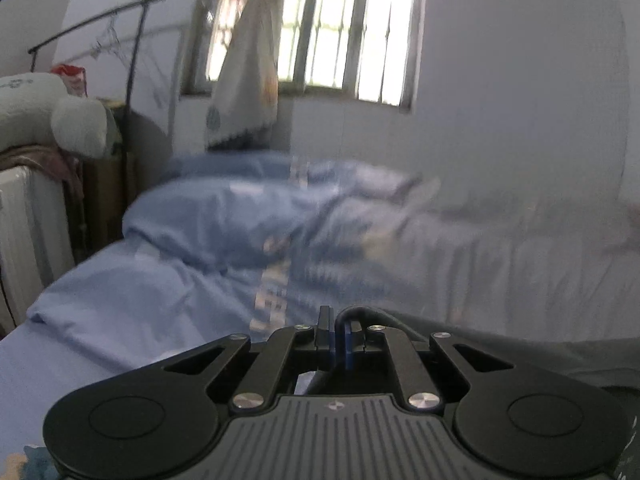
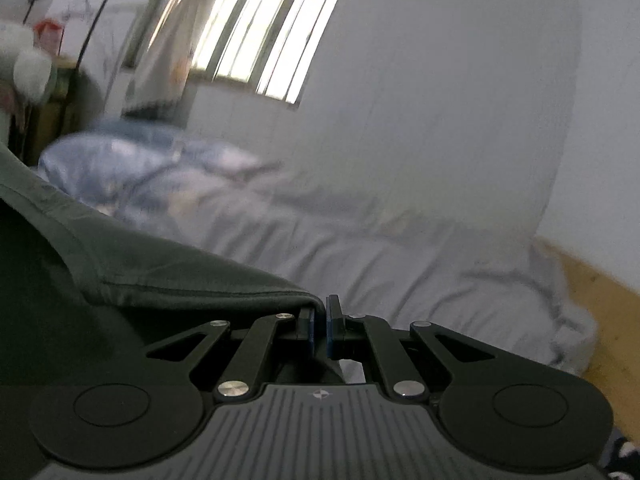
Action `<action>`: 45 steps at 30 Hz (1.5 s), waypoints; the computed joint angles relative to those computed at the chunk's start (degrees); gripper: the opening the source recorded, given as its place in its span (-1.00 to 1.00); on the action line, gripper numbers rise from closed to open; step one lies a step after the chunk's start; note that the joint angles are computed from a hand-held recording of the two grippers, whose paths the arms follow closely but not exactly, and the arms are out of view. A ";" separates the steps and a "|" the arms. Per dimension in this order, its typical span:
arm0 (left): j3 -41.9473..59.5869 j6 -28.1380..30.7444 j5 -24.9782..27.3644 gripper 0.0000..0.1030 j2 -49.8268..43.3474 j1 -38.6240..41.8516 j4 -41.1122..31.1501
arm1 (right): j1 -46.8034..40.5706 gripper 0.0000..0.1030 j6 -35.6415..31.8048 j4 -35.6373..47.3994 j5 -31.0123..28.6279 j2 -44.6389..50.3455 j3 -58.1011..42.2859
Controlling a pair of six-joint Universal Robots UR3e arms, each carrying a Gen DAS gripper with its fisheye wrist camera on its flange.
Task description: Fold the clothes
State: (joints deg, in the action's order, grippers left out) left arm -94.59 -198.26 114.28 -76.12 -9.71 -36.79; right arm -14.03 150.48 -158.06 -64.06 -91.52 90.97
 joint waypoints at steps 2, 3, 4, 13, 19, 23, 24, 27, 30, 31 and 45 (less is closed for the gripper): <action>-1.40 0.09 -2.94 -0.91 -2.54 1.97 1.11 | 2.53 -0.97 0.27 2.06 -2.96 5.61 -3.42; -2.53 0.71 -3.95 -0.91 -3.64 2.62 2.50 | 3.44 -0.97 0.65 3.50 -4.00 8.26 -5.29; -3.92 1.64 -4.56 -0.90 -4.72 3.00 4.46 | 3.64 -0.97 0.67 4.77 -4.12 10.05 -6.13; -10.61 4.66 -6.88 -0.71 -12.12 6.09 11.24 | 6.23 -0.73 -3.08 12.23 -7.21 20.98 -11.89; -14.59 9.86 -11.94 0.09 -13.13 6.74 14.73 | 7.35 -0.24 -9.04 14.48 -9.68 20.07 -9.64; -19.89 7.04 -12.86 0.10 -7.63 6.18 16.50 | 5.76 -0.04 -11.09 15.40 -8.68 15.16 -4.72; -22.55 6.70 -12.85 0.16 -5.16 5.53 18.26 | 4.15 -0.03 -10.00 17.44 -5.46 13.52 -3.84; -30.81 6.46 -12.24 0.25 3.47 3.14 23.06 | -1.90 -0.03 -4.49 28.22 7.75 9.19 -2.95; -39.65 4.30 -11.65 0.43 15.34 -0.98 25.37 | -6.23 0.03 3.31 34.64 20.20 8.41 -0.51; -42.40 2.61 -11.43 0.50 18.23 -2.96 27.13 | -7.22 0.13 6.36 34.74 23.88 8.60 1.14; -53.64 -2.82 3.60 0.60 -10.49 -32.34 74.34 | 4.04 0.23 36.21 13.05 14.97 23.64 -2.62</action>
